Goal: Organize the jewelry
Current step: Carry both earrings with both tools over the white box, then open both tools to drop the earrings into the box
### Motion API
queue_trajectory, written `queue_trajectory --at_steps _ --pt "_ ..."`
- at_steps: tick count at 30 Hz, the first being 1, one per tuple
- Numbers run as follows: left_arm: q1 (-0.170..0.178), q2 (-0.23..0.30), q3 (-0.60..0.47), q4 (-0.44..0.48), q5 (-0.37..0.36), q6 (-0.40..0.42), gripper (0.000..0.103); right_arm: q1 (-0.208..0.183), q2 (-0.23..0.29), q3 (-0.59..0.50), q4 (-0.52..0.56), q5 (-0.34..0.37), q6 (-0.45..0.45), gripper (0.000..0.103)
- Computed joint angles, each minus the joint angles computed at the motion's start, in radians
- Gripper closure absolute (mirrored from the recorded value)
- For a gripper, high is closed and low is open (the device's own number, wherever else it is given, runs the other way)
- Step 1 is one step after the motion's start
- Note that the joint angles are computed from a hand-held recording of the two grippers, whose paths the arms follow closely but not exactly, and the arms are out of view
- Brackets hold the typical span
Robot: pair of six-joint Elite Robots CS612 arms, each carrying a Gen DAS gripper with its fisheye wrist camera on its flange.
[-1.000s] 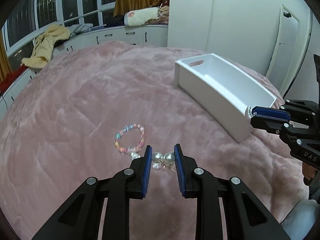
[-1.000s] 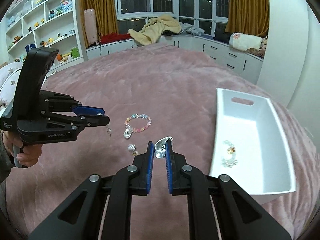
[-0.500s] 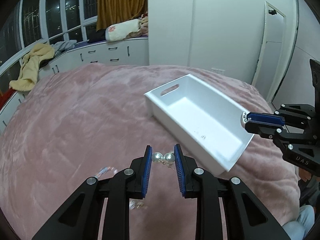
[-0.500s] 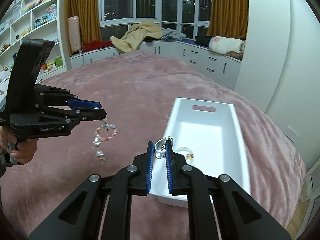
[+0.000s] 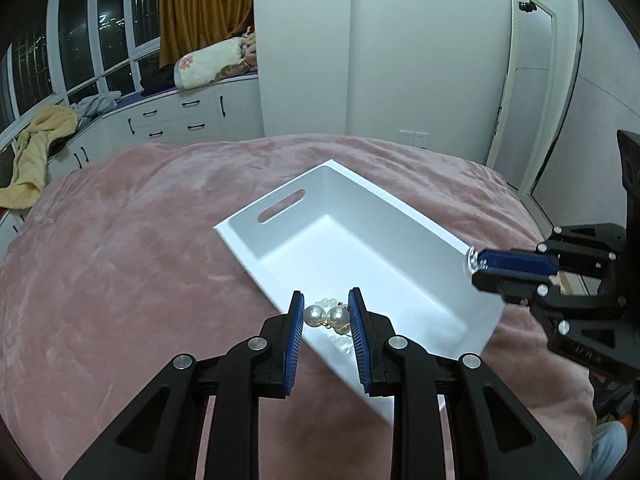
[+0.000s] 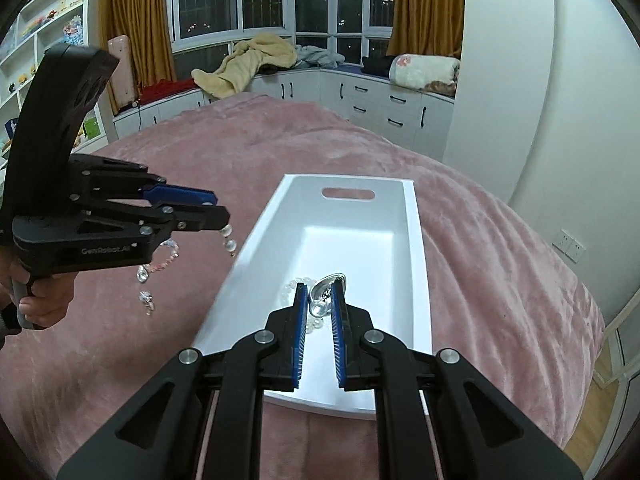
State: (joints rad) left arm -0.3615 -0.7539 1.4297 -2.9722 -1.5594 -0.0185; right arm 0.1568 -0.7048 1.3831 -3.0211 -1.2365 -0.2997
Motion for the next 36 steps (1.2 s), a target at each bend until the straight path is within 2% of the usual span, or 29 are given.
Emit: queue_trajectory --at_steps 10,16,22,25,27,28,29,31,33,34,36 --pt "-0.017 0.078 -0.099 0.074 -0.005 -0.008 0.075 -0.019 0.037 -0.029 0.047 0.019 -0.018 0.091" --pt "-0.019 0.124 -0.155 0.134 -0.013 -0.045 0.075 -0.016 0.045 -0.03 0.082 0.021 -0.054 0.091" --pt "-0.023 0.147 -0.178 0.172 -0.011 -0.06 0.075 -0.014 0.052 -0.033 0.1 0.023 -0.062 0.089" --pt "-0.023 0.15 -0.183 0.181 -0.014 -0.079 0.069 -0.015 0.053 -0.033 0.102 0.023 -0.058 0.088" --pt "-0.025 0.145 -0.172 0.165 -0.003 -0.088 0.058 -0.015 0.052 -0.029 0.093 0.026 -0.049 0.073" --pt "-0.024 0.142 -0.168 0.156 -0.006 -0.09 0.055 -0.016 0.052 -0.025 0.074 0.025 -0.043 0.047" --pt "-0.024 0.138 -0.163 0.149 -0.008 -0.093 0.051 -0.016 0.054 -0.02 0.043 0.021 -0.03 0.029" --pt "-0.022 0.125 -0.143 0.119 -0.005 -0.096 0.042 -0.02 0.053 -0.005 -0.019 0.024 0.01 0.024" --pt "-0.02 0.114 -0.128 0.101 0.0 -0.098 0.023 -0.02 0.05 0.005 -0.049 0.014 0.037 0.015" --pt "-0.019 0.107 -0.116 0.089 0.003 -0.097 0.02 -0.02 0.049 0.012 -0.067 0.008 0.047 0.009" --pt "-0.016 0.092 -0.093 0.068 0.006 -0.099 0.01 -0.021 0.043 0.024 -0.086 0.018 0.058 0.007"
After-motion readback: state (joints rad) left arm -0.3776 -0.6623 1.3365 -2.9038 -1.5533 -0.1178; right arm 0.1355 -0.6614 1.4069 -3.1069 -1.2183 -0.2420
